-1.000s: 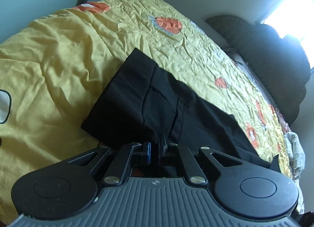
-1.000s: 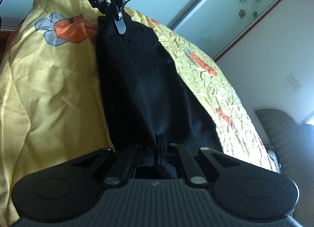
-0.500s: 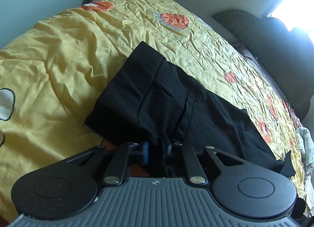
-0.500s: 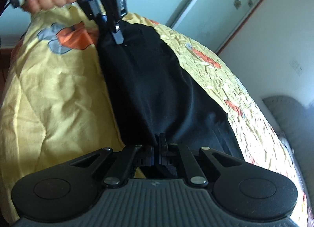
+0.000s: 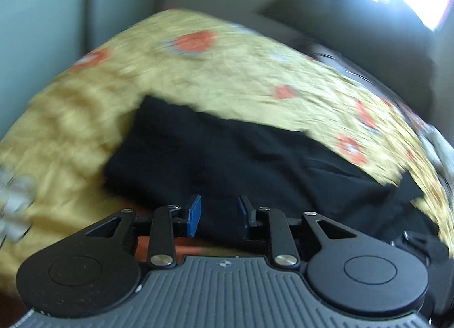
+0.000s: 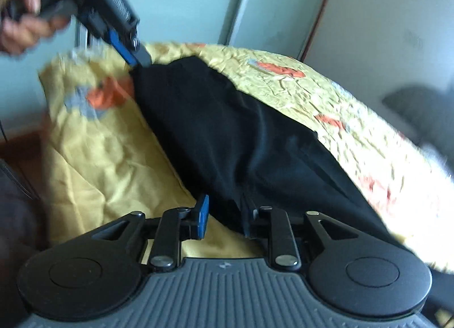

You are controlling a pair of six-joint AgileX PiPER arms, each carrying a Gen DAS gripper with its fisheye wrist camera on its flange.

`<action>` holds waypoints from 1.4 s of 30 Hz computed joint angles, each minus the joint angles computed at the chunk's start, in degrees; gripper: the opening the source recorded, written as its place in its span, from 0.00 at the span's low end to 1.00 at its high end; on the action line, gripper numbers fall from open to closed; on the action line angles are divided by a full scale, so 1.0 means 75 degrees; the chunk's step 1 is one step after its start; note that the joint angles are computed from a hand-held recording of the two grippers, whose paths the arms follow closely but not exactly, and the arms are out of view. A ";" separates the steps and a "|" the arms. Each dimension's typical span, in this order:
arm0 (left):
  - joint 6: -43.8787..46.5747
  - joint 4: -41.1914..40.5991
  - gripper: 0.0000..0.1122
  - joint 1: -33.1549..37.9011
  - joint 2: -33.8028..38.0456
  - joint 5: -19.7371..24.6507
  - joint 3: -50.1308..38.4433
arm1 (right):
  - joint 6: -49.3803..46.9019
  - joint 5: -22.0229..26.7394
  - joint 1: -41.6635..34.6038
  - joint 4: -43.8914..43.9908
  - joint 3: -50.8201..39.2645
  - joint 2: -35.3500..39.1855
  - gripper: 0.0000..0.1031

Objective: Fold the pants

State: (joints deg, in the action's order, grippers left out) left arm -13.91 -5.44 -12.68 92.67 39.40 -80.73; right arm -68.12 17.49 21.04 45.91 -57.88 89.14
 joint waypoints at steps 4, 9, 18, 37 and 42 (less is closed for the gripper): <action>0.0957 -0.0256 0.40 -0.0876 0.0889 -0.0342 -0.0861 | -0.0769 0.0488 -0.1041 0.1822 0.0229 -0.0317 0.30; 0.2298 -0.1390 0.44 -0.1600 0.2504 -0.0100 -0.2488 | 0.1452 0.0615 -0.1937 0.0821 0.0347 -0.0191 0.36; 0.3705 -0.3433 0.50 -0.2105 0.4813 0.1482 -0.5215 | 0.2048 0.0007 -0.3364 0.1008 0.1083 -0.0827 0.36; 0.3763 -0.2212 0.30 -0.3030 0.5039 0.0278 -0.4945 | 1.2690 0.1935 -0.4312 -0.7414 -0.7313 0.5194 0.59; 0.3687 -0.2418 0.29 -0.2957 0.5224 0.0410 -0.5254 | 1.3545 0.3841 -0.4156 -0.8273 -1.0096 0.6688 0.59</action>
State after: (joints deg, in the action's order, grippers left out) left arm 13.74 -23.58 -34.85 131.85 42.47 -120.14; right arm 33.47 46.30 -10.13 -16.15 -133.60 139.30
